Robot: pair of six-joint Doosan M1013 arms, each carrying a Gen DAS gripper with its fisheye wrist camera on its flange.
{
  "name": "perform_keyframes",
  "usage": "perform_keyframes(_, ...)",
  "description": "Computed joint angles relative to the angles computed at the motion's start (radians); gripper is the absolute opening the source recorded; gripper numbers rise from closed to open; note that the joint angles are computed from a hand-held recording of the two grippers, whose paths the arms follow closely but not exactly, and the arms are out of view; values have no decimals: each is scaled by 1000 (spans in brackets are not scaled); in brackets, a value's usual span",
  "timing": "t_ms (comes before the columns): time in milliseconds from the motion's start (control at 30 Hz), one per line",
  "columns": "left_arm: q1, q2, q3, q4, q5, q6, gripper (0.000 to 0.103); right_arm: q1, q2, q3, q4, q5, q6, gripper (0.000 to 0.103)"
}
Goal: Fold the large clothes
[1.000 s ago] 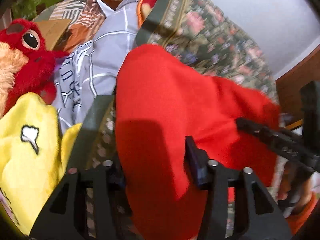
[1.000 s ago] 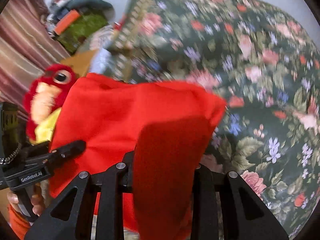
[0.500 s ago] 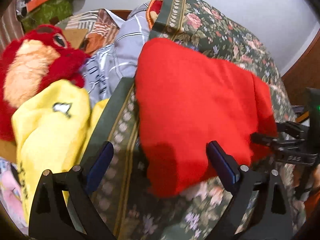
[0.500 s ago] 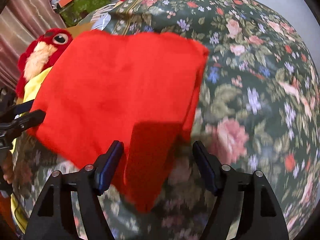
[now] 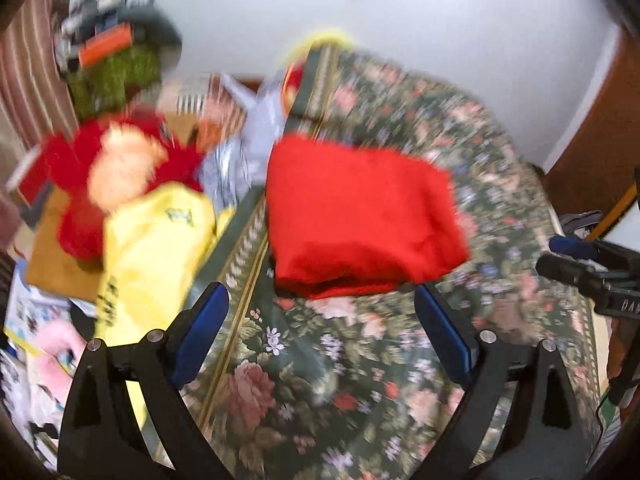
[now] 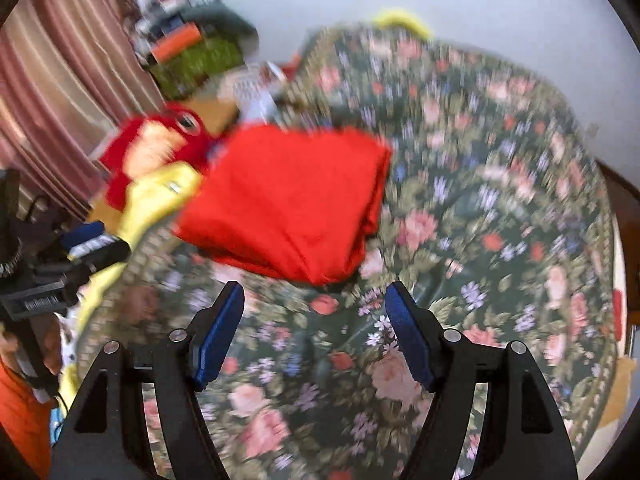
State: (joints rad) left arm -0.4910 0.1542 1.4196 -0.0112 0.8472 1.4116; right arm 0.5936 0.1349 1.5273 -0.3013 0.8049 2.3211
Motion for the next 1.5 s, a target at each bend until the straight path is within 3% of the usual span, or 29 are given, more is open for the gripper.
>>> perform_keyframes(200, -68, -159, 83, 90, -168, -45, 95, 120, -117, 49, -345, -115, 289, 70)
perform_keyframes(333, -113, -267, 156, 139, -303, -107, 95, 218, -177, 97, -659, -133, 559, 70)
perform_keyframes(467, -178, -352, 219, 374, -400, -317, 95, 327, -211, 136, -948, -55, 777, 70)
perform_keyframes(600, -240, -413, 275, 696, -433, -626, 95, 405, -210, 155, -1110, 51, 864, 70)
perform_keyframes(700, -284, -444, 312, 910, -429, -834, 95, 440, -203, 160, -1164, 104, 901, 74)
perform_keyframes(733, -296, -450, 320, 953, -424, -876, 95, 444, -199, 160, -1172, 113, 907, 79)
perform_keyframes(900, -337, -468, 340, 1056, -389, -967, 100, 463, -173, 151, -1208, 197, 922, 91)
perform_keyframes(967, -355, -472, 346, 1112, -364, -1013, 101, 465, -169, 150, -1214, 219, 931, 103)
perform_keyframes(1500, -347, -471, 348, 1069, -354, -997, 102, 493, -159, 152, -1231, 283, 928, 103)
